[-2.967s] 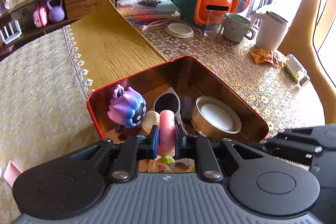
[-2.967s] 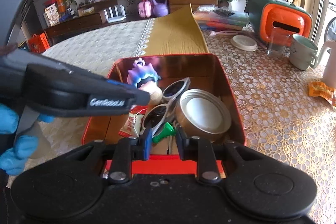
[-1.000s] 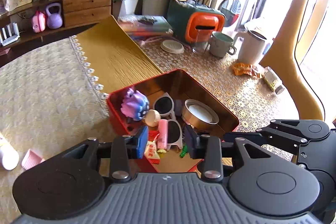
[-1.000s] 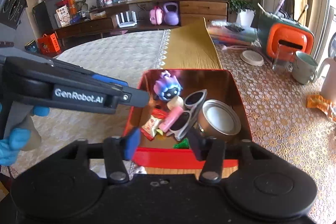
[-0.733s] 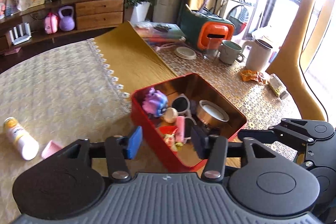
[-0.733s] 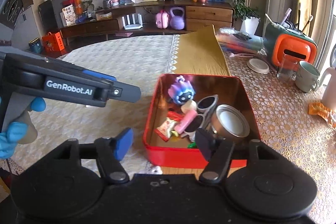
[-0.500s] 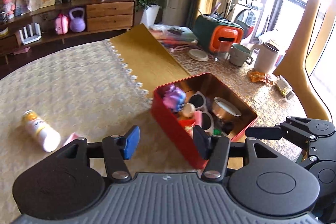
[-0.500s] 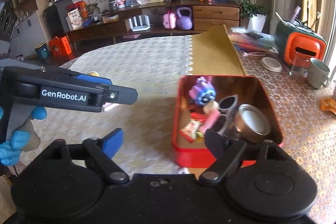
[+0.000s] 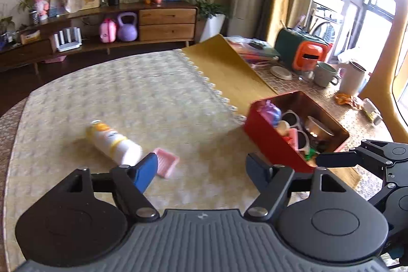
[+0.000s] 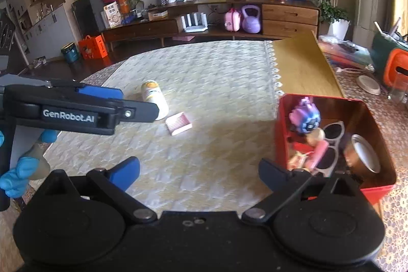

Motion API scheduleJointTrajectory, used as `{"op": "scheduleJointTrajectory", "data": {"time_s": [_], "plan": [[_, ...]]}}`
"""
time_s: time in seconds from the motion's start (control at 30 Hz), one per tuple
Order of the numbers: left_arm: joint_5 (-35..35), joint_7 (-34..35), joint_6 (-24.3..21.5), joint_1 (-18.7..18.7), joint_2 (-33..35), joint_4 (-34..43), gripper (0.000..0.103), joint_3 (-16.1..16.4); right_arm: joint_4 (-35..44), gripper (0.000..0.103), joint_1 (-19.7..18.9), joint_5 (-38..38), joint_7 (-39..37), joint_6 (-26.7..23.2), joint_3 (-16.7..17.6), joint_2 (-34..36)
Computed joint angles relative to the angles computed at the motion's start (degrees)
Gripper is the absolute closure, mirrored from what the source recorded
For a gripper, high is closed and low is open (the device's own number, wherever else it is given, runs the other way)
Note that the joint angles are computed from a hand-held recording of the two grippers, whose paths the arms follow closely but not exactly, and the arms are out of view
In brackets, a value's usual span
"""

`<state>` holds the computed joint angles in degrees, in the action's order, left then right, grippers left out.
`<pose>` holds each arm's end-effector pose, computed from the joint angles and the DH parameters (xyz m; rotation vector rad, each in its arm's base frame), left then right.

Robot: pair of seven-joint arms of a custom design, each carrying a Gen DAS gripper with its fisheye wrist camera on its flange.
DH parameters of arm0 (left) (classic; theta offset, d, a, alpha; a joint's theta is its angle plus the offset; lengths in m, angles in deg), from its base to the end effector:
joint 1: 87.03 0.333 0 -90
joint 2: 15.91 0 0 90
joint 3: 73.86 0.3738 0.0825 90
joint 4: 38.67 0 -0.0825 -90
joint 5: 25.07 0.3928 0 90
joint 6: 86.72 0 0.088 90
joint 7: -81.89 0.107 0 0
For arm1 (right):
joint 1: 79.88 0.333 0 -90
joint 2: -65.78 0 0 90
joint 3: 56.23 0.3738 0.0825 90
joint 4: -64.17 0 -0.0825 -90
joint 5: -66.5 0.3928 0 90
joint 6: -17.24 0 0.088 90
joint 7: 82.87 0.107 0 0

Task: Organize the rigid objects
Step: 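Withdraw both open tools from the red box back over the table, then close the left tool on the white-and-yellow bottle while the right tool grasps the pink tray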

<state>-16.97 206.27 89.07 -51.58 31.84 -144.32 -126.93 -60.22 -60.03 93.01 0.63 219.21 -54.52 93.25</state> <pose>0.7221 -0.0960 0.3311 -1.1910 2.3499 -1.1437 0.6072 0.1796 0.3114 -1.6569 1.7036 -0.6147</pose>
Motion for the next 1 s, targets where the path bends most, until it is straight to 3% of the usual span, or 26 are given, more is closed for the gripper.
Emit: {"op": "scheduleJointTrajectory", "data": {"time_s": [0.17,0.3,0.4,0.53,0.77,1.0], "plan": [[-0.74,-0.97,0.61,-0.47,0.80,2.25,0.017,2.11,3.49,0.001,2.48,0.89,-1.23,-2.51,-1.52,2.09],[-1.58,-8.32,3.96,-7.41,-1.05,5.18,0.009,11.17,7.19,0.000,3.99,1.41,-1.82,-5.28,-2.80,4.13],[-1.65,-12.00,1.71,-9.84,0.43,9.36,0.009,13.81,10.05,0.000,5.54,1.24,-2.19,-7.63,-4.57,5.88],[-2.44,-16.35,-0.41,-15.47,1.43,14.48,0.009,19.94,13.10,0.000,6.67,0.31,-2.55,-9.47,-6.27,8.05],[-3.98,-24.49,-4.91,-25.52,4.66,24.35,0.009,31.35,18.43,0.000,4.84,-3.24,-2.74,-13.58,-5.80,11.64],[-4.58,-31.67,-12.78,-31.63,10.95,37.22,0.009,37.53,24.57,0.000,1.01,-6.88,-2.71,-17.87,-3.61,15.31]]}}
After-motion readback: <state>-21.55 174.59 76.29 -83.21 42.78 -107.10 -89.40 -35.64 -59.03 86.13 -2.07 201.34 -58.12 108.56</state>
